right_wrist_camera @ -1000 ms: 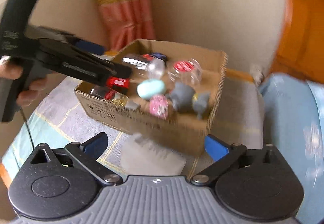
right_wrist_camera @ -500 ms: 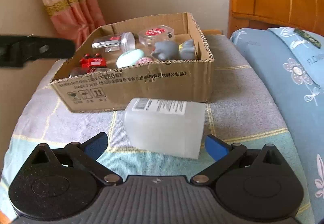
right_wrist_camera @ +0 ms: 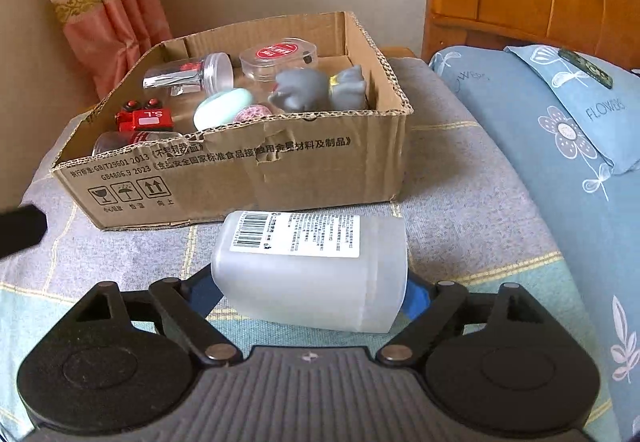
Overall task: Organize rigid objects
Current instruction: 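Lower the white container into the box and open the right tool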
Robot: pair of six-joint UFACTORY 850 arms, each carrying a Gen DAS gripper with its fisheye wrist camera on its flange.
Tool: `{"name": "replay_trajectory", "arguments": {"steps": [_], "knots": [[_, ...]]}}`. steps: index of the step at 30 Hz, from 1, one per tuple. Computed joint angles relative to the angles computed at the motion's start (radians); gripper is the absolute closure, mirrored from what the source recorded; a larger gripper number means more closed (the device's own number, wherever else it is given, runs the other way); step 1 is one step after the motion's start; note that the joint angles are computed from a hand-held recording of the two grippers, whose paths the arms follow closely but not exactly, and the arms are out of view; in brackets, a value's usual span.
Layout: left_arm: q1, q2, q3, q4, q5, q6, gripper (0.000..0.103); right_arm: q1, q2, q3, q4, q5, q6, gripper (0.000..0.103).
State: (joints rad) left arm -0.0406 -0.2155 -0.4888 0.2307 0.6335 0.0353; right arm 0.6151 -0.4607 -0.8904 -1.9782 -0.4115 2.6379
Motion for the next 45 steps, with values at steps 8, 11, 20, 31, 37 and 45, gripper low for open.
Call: {"name": "replay_trajectory", "arguments": {"steps": [8, 11, 20, 31, 37, 45], "knots": [[-0.008, -0.002, 0.029, -0.068, 0.016, -0.003, 0.007, -0.034, 0.089, 0.053, -0.154, 0.039, 0.031, 0.016], [-0.009, 0.002, 0.036, -0.071, 0.024, -0.015, 0.007, -0.051, 0.137, 0.062, -0.170, 0.056, -0.011, 0.017], [-0.031, 0.016, 0.054, -0.136, 0.058, 0.018, 0.006, -0.112, 0.162, -0.058, -0.122, 0.110, -0.213, 0.016], [-0.039, 0.012, 0.057, -0.195, 0.049, 0.051, 0.006, -0.136, 0.048, -0.210, -0.117, 0.210, -0.253, 0.000], [-0.041, 0.018, 0.059, -0.215, 0.062, 0.056, 0.006, -0.134, 0.073, -0.173, -0.031, 0.220, -0.331, 0.000], [-0.063, 0.068, 0.082, -0.276, 0.118, 0.039, 0.001, -0.084, 0.180, -0.037, 0.114, 0.081, -0.416, 0.000]]}}
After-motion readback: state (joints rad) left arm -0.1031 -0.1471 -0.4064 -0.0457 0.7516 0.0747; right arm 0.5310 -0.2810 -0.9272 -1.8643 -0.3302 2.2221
